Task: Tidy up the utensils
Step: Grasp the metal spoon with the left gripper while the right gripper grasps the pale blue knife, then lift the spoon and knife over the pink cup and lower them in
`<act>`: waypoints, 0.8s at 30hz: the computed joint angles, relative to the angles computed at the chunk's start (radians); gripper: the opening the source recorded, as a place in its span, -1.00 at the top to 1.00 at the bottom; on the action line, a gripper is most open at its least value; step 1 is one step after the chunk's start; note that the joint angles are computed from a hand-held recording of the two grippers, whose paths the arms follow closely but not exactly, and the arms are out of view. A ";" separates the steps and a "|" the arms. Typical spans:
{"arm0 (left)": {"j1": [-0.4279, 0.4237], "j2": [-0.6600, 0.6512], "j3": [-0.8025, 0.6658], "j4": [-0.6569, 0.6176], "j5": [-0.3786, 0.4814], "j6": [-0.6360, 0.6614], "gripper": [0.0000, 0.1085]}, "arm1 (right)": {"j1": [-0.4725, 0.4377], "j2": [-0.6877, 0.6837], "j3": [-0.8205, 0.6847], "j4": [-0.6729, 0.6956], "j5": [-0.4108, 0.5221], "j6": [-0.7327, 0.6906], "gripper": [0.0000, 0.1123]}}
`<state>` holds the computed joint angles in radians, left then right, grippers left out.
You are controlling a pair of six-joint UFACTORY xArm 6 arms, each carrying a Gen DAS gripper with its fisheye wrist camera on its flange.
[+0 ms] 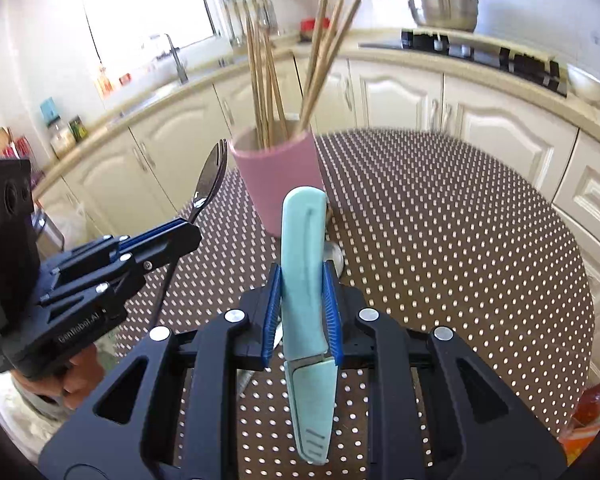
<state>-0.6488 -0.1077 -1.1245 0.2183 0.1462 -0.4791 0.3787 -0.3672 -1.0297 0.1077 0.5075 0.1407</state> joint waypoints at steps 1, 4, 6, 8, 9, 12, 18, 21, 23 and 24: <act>-0.001 -0.004 0.009 0.004 -0.032 -0.003 0.79 | 0.001 -0.012 0.009 0.004 -0.011 -0.001 0.63; 0.012 -0.004 0.009 0.159 -0.092 -0.141 0.79 | 0.009 -0.017 0.002 0.014 -0.032 -0.001 0.63; 0.020 0.007 -0.010 0.260 -0.107 -0.239 0.79 | 0.012 -0.009 -0.016 0.012 -0.044 0.010 0.63; 0.030 0.020 -0.029 0.336 -0.128 -0.315 0.79 | 0.016 -0.010 -0.022 0.018 -0.060 0.015 0.63; 0.037 0.026 -0.043 0.390 -0.132 -0.365 0.79 | 0.014 -0.003 -0.036 0.029 -0.058 0.005 0.63; 0.049 0.055 -0.097 0.482 -0.128 -0.448 0.79 | 0.006 0.013 -0.064 0.059 -0.069 -0.020 0.63; 0.071 0.107 -0.180 0.548 -0.135 -0.508 0.79 | -0.011 0.067 -0.147 0.105 -0.094 -0.071 0.63; 0.093 0.139 -0.239 0.632 -0.150 -0.595 0.79 | -0.007 0.092 -0.189 0.102 -0.120 -0.076 0.63; 0.110 0.159 -0.284 0.735 -0.157 -0.697 0.79 | -0.004 0.119 -0.227 0.084 -0.139 -0.071 0.63; 0.121 0.174 -0.315 0.798 -0.165 -0.761 0.79 | -0.003 0.137 -0.254 0.072 -0.147 -0.068 0.63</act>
